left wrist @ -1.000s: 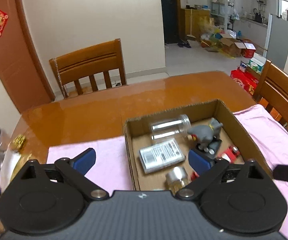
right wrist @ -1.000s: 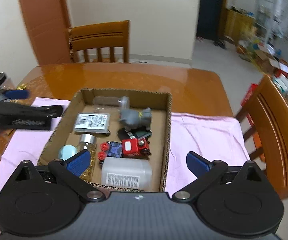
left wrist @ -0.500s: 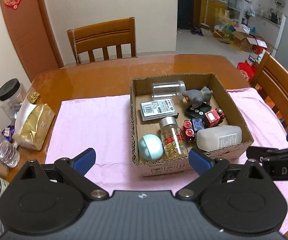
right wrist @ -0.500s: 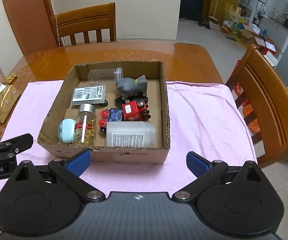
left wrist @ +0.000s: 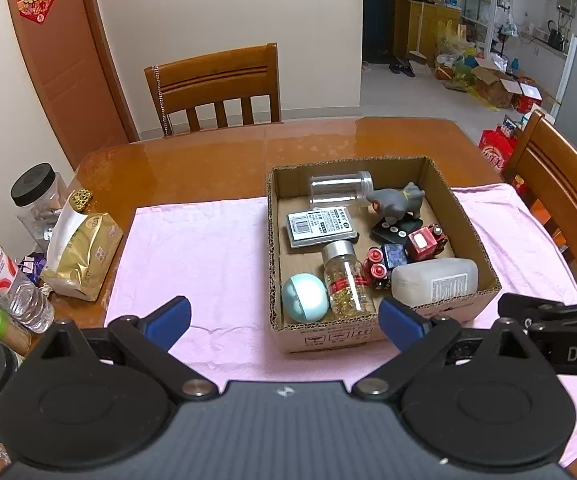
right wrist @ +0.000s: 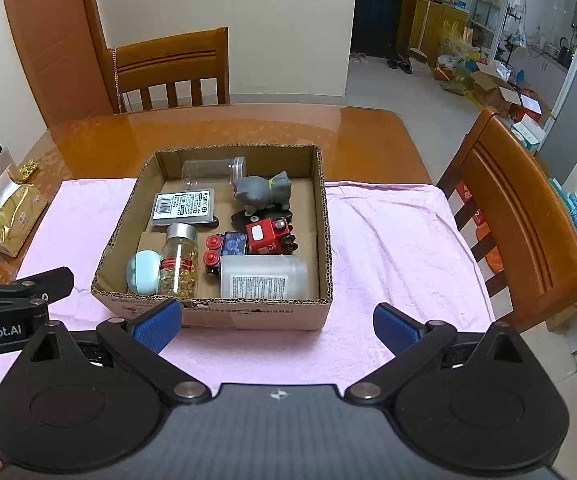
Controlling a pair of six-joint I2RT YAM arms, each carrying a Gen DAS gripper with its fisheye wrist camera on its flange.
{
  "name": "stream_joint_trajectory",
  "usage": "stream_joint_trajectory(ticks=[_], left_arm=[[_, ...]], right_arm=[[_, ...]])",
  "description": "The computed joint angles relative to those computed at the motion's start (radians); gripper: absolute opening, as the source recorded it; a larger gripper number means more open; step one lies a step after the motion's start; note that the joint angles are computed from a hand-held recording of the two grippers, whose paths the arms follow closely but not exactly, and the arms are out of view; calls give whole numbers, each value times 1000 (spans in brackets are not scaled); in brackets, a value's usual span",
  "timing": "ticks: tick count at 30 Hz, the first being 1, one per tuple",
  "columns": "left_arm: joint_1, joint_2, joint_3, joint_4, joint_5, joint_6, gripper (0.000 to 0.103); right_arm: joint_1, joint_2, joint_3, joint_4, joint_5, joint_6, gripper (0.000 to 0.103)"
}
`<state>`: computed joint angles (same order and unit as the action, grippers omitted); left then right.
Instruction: Organize rigid objects
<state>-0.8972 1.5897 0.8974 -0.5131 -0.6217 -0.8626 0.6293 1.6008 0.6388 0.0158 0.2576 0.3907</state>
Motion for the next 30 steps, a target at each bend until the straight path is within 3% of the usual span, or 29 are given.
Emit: stream_joint_trajectory(ticks=[30], left_arm=[[-10,19,37,-48,-31,-8,100]], right_arm=[[-11,-16,11,-16,5,-15,103]])
